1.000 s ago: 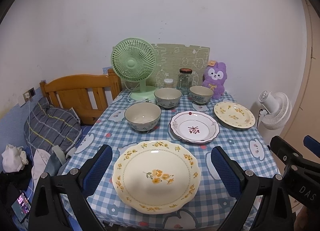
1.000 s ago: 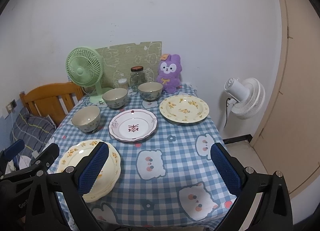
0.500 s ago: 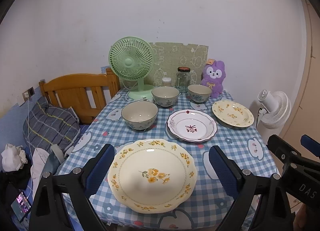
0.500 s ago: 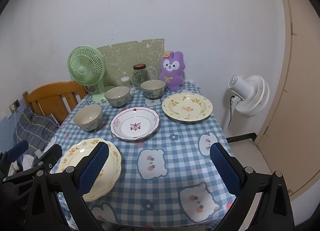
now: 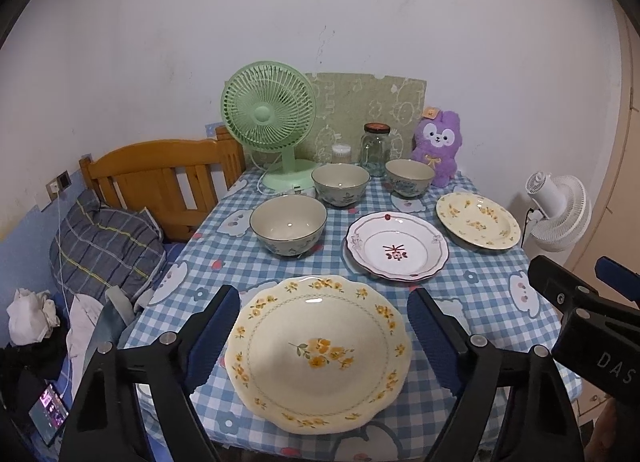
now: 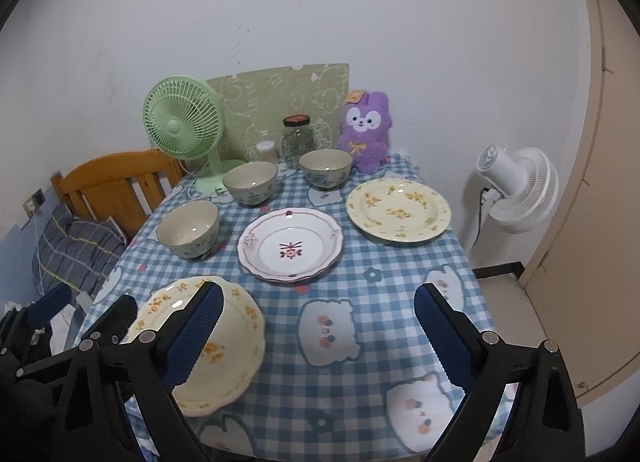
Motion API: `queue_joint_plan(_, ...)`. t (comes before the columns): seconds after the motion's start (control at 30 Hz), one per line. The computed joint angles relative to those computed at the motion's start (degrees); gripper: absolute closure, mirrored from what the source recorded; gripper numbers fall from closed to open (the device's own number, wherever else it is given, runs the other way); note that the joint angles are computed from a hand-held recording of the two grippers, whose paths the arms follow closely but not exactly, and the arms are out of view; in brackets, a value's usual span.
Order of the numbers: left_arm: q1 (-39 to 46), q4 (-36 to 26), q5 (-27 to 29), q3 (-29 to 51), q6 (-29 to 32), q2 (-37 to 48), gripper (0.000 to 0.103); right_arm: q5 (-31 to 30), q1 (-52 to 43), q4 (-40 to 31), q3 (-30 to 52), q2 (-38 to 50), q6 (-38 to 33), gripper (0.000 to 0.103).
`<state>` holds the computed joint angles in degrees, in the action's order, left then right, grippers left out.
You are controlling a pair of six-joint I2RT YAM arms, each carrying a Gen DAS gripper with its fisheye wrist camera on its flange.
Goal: Organize plates and bowls
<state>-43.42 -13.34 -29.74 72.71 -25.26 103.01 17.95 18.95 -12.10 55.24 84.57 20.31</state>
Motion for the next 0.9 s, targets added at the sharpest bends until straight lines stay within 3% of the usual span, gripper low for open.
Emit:
queue_joint_plan(0.33,6.8,0.6,8.4,2.5,4.1,4.2,0.024,-0.2,2.4,-1.4,9.5,12.0,2.3,0.009)
queue_joint_plan(0.9,14.8,0.0,18.0,7.6,9.5,14.7,0.03,-0.8,5.0,-6.2,26.0,33.1,7.8,0.015)
